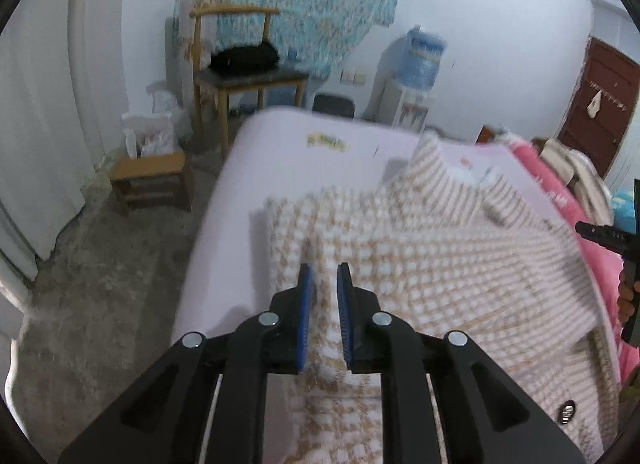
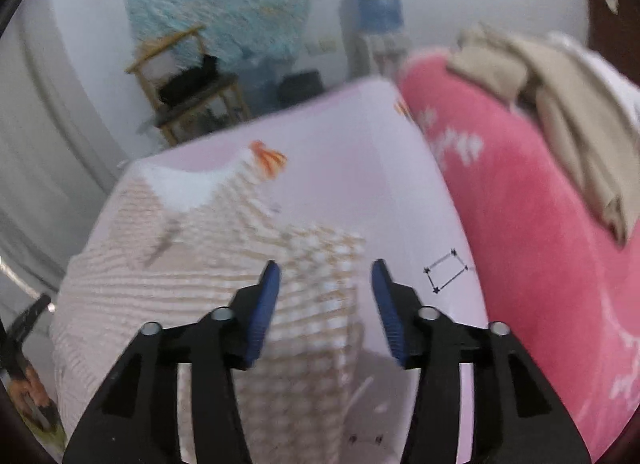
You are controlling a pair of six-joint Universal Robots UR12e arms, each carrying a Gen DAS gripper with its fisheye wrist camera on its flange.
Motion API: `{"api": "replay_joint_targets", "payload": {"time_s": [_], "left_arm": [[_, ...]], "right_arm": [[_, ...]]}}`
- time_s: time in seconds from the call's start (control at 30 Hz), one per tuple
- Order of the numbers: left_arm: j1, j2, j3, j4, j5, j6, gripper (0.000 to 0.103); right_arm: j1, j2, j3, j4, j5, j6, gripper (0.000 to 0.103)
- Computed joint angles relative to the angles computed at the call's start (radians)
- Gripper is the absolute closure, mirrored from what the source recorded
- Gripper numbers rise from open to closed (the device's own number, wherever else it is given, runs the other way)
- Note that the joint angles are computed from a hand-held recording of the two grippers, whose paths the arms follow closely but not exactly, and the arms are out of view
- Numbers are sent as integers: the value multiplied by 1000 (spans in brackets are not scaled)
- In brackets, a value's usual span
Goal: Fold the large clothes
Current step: 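Lay the sleeve across the coat with the right tool while the left tool pinches the coat, then open both tools and raise them away from the coat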
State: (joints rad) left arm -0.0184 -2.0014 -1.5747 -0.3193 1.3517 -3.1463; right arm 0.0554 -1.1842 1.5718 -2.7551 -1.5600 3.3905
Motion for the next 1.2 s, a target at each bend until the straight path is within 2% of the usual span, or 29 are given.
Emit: {"api": "replay_joint_targets", "payload": {"time_s": [0.07, 0.1, 0.17, 0.2, 0.27, 0.33, 0.37, 0.4, 0.5, 0.57, 0.63, 0.7, 0.77, 0.83, 0.87, 0.93, 0.97, 1.0, 1.03, 1.07, 1.1, 1.17, 1.2], "left_arm": [[4, 10, -6, 30, -47, 18, 90], [4, 10, 2, 19, -80, 35, 87], [-3, 4, 21, -30, -118, 71, 81], [-15, -9, 48, -96, -121, 106, 76], [-34, -31, 86, -187, -93, 139, 72], [-56, -67, 121, -247, 3, 132, 72], [-56, -74, 120, -240, 3, 126, 72], [-51, -73, 107, -200, -16, 114, 72], [-45, -53, 91, -198, -31, 110, 72], [-40, -34, 69, -181, -49, 132, 71], [-36, -22, 55, -191, -76, 158, 63], [-36, -26, 48, -227, -74, 198, 59], [-40, -23, 28, -182, -66, 215, 59], [-50, -14, 35, -196, -33, 201, 59], [-48, -7, 29, -189, -49, 196, 59], [-40, 11, 6, -161, -131, 214, 55], [-41, 17, -2, -169, -148, 227, 45], [-44, 15, -2, -188, -148, 240, 39], [-50, 12, -4, -204, -132, 254, 38], [-64, 7, -12, -177, -73, 282, 38], [-73, 7, -12, -166, -45, 297, 38], [-80, 11, 7, -208, -27, 278, 38], [-77, 14, 15, -221, -52, 264, 38]], "right_arm": [[10, -14, 12, -17, 36, -52, 53], [17, -20, 14, -15, 68, -90, 53], [30, -16, 3, 24, 131, -158, 53], [41, -5, -13, 58, 152, -189, 53], [60, 21, -46, 128, 140, -221, 53], [84, 63, -88, 213, 54, -226, 53], [95, 75, -90, 200, 2, -245, 52], [98, 75, -86, 187, -12, -264, 52], [105, 55, -80, 213, -42, -233, 52], [107, 20, -36, 164, -34, -238, 51], [108, -2, 0, 138, -36, -253, 50], [111, -2, 18, 158, -84, -276, 47], [98, 2, 44, 122, -47, -265, 46], [97, -5, 32, 157, -47, -226, 46], [100, -9, 29, 155, -46, -215, 46], [103, -21, 46, 109, -10, -237, 46], [105, -23, 53, 102, 16, -251, 46], [111, -16, 48, 119, 17, -264, 46], [124, -5, 46, 124, -24, -289, 46], [136, 4, 51, 90, -68, -320, 45], [143, 9, 48, 80, -92, -342, 45], [126, 9, 13, 159, -45, -281, 45], [120, 8, 4, 170, -31, -261, 45]]}}
